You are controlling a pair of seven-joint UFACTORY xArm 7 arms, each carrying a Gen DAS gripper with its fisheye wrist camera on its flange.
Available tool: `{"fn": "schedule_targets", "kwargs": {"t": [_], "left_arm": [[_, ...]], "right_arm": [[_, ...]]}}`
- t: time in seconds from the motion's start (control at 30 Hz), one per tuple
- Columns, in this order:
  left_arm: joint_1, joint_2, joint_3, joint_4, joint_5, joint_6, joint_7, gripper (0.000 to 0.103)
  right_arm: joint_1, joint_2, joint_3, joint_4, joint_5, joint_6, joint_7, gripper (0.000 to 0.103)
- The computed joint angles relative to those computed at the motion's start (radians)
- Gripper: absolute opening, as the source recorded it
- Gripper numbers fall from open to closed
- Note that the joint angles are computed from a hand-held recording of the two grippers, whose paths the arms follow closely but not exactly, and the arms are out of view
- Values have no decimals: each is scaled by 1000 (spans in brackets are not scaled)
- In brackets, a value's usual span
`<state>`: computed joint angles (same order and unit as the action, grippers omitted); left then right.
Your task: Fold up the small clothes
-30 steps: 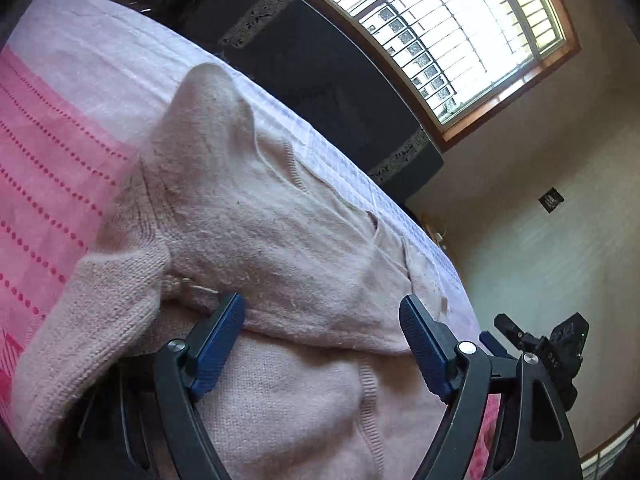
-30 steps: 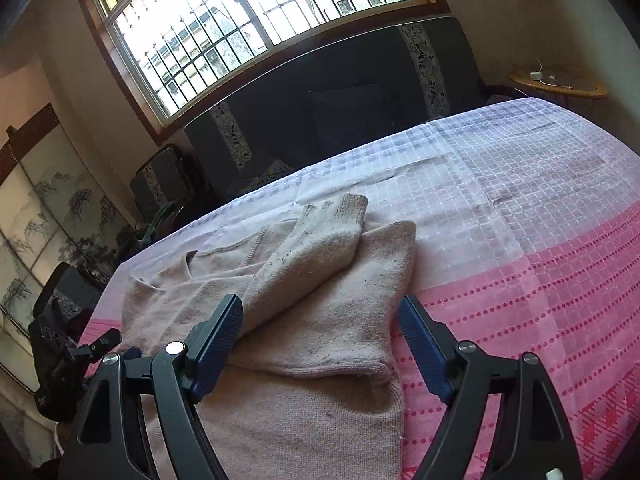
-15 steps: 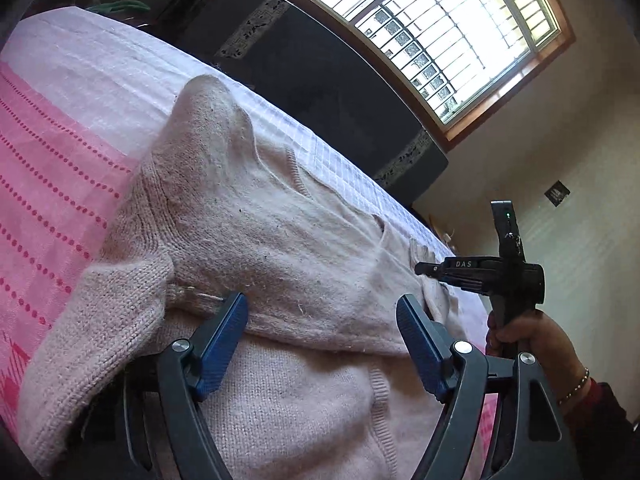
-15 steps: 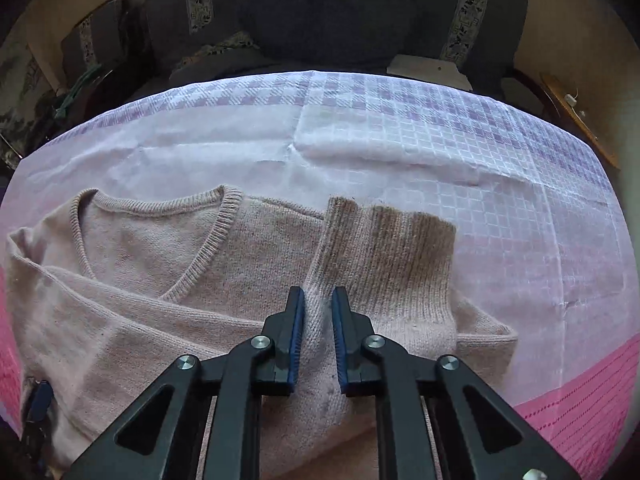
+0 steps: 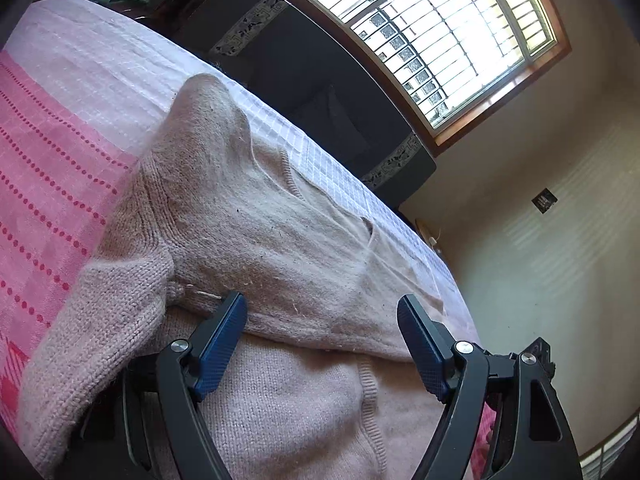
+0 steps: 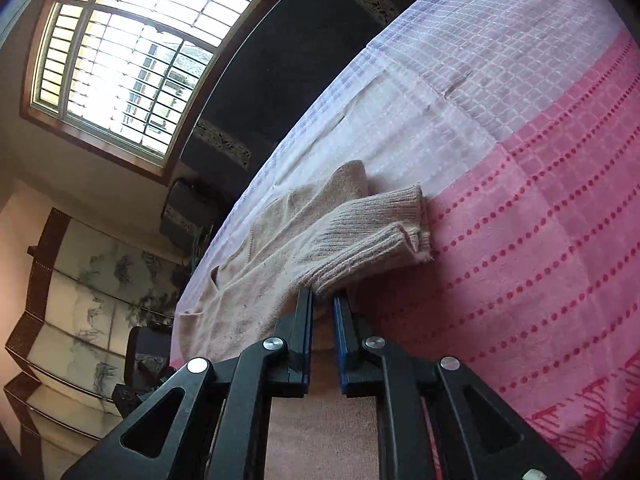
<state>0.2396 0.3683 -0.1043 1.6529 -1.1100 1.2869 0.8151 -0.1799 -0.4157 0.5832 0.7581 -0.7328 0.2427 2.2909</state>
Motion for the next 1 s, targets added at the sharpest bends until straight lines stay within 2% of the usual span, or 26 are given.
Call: {"fn": "schedule_targets", "kwargs": {"t": [0.07, 0.1, 0.13, 0.17, 0.2, 0.23, 0.27, 0.33, 0.37, 0.4, 0.43, 0.47, 0.5, 0.57, 0.6, 0.67, 0.73, 0.8, 0.83, 0.87, 0.9, 0.97, 1.0], "left_arm": [[5, 8, 0, 14, 6, 23, -2, 78], [7, 12, 0, 22, 14, 35, -3, 78], [10, 18, 1, 33, 21, 49, -8, 78], [15, 26, 1, 46, 22, 62, -18, 78], [23, 36, 0, 57, 14, 76, -30, 78], [32, 47, -3, 69, 2, 87, -42, 78], [37, 60, -5, 84, -1, 95, -58, 78], [36, 79, -9, 116, 8, 94, -100, 78], [37, 87, -13, 127, 6, 90, -119, 78], [41, 97, -18, 137, -2, 87, -135, 78], [45, 106, -23, 146, -12, 79, -153, 78], [49, 116, -28, 156, -21, 72, -172, 72], [52, 124, -31, 166, -25, 63, -188, 68], [49, 135, -30, 181, -11, 20, -203, 35], [46, 139, -30, 187, 3, -4, -207, 27], [45, 149, -30, 195, 23, -49, -215, 18], [50, 142, -32, 176, 19, -120, -221, 11], [62, 118, -34, 134, -28, -234, -203, 11], [57, 107, -27, 118, -32, -306, -198, 11], [58, 116, -20, 127, -30, -346, -219, 11], [67, 145, -16, 162, -20, -344, -270, 11], [99, 190, -22, 221, 4, -308, -350, 11], [108, 188, -28, 225, 20, -312, -342, 11]], "right_arm": [[-26, 7, 7, -2, -9, -30, 29, 42], [8, 14, -21, 1, 16, 6, 14, 63], [0, 7, -16, -10, 36, 11, 35, 69], [-35, -16, 7, -36, 37, -26, 98, 69], [-105, -52, 48, -72, -5, -106, 203, 69], [-189, -96, 107, -100, -24, -176, 268, 67], [-238, -117, 139, -106, -41, -205, 291, 66], [-277, -113, 156, -105, -32, -236, 260, 63], [-276, -103, 153, -99, -23, -225, 236, 58], [-235, -81, 121, -87, -10, -182, 181, 27], [-161, -49, 65, -69, 21, -120, 92, 10], [-130, -31, 42, -51, 45, -79, 37, 9], [-140, -20, 47, -37, 43, -80, 24, 9], [-186, 8, 79, 3, 54, -99, -23, 9], [-262, 7, 142, 15, 103, -141, -64, 9], [-471, -6, 332, 53, 298, -245, -218, 9], [-681, -17, 514, 121, 382, -369, -277, 9], [-890, -76, 650, 212, 305, -516, -177, 9], [-967, -124, 676, 266, 203, -543, -73, 9], [-1002, -154, 674, 305, 98, -550, 29, 9], [-1015, -177, 666, 316, 29, -556, 104, 9], [-939, -129, 638, 279, -51, -467, 128, 9], [-896, -114, 619, 225, -36, -453, 116, 9]]}}
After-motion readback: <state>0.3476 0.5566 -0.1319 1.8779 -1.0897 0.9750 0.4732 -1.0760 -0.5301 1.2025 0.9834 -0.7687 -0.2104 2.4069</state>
